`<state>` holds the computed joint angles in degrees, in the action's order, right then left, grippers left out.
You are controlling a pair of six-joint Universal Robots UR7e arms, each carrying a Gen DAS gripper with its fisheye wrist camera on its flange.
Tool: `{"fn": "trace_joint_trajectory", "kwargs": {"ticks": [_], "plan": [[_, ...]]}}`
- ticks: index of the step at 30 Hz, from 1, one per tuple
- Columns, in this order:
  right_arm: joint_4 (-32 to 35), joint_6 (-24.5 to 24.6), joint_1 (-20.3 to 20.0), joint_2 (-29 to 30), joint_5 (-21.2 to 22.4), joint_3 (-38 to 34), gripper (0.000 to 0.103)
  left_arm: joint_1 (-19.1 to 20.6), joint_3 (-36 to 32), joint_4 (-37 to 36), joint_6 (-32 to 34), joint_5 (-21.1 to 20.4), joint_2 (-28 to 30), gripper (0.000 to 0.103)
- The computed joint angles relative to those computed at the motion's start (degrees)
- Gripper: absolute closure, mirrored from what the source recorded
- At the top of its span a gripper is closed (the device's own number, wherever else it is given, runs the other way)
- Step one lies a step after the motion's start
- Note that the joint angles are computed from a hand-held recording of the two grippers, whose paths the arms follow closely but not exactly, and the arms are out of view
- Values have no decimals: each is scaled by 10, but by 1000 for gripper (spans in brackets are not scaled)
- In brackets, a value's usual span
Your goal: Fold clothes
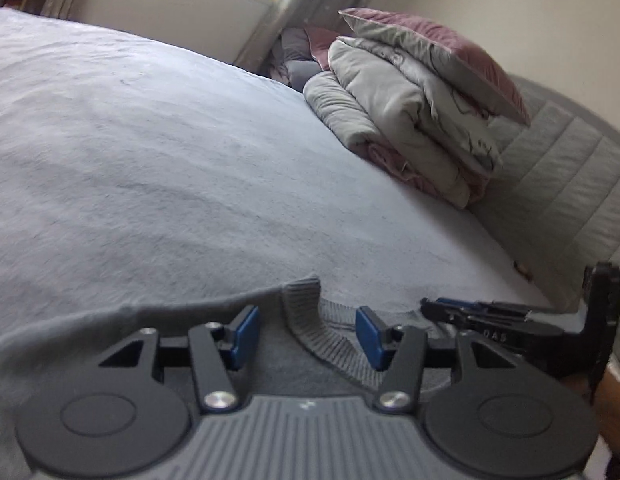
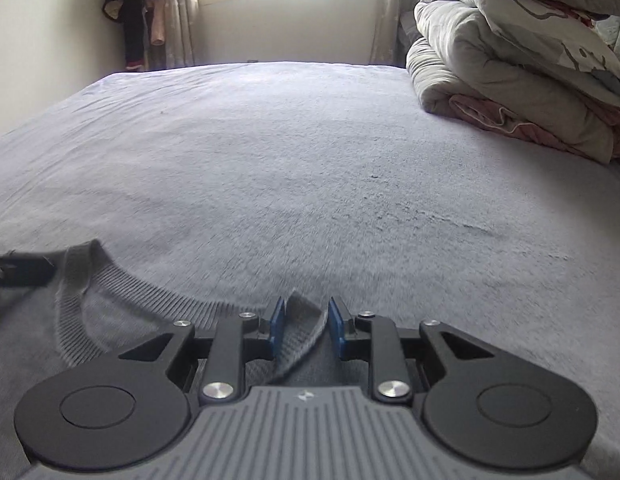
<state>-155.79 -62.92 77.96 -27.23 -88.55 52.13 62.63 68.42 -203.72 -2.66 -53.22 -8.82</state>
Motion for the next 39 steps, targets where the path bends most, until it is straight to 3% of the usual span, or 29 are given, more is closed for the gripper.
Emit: {"fn": "trace_joint_trajectory", "kwargs": {"ticks": [6, 13, 19, 32, 39], "plan": [[-3, 33, -5, -10, 20, 6, 77, 0, -74, 35, 10, 57, 30, 47], [-6, 20, -23, -102, 43, 119, 66, -44, 40, -95, 21, 66, 3, 38], [-11, 25, -44, -181, 46, 226, 58, -98, 154, -128, -52, 107, -21, 25], [-93, -39, -104, -324, 52, 447, 49, -214, 309, -124, -247, 269, 1, 22], [-124, -63, -142, -370, 83, 509, 47, -266, 377, -60, -358, 316, -2, 21]]}}
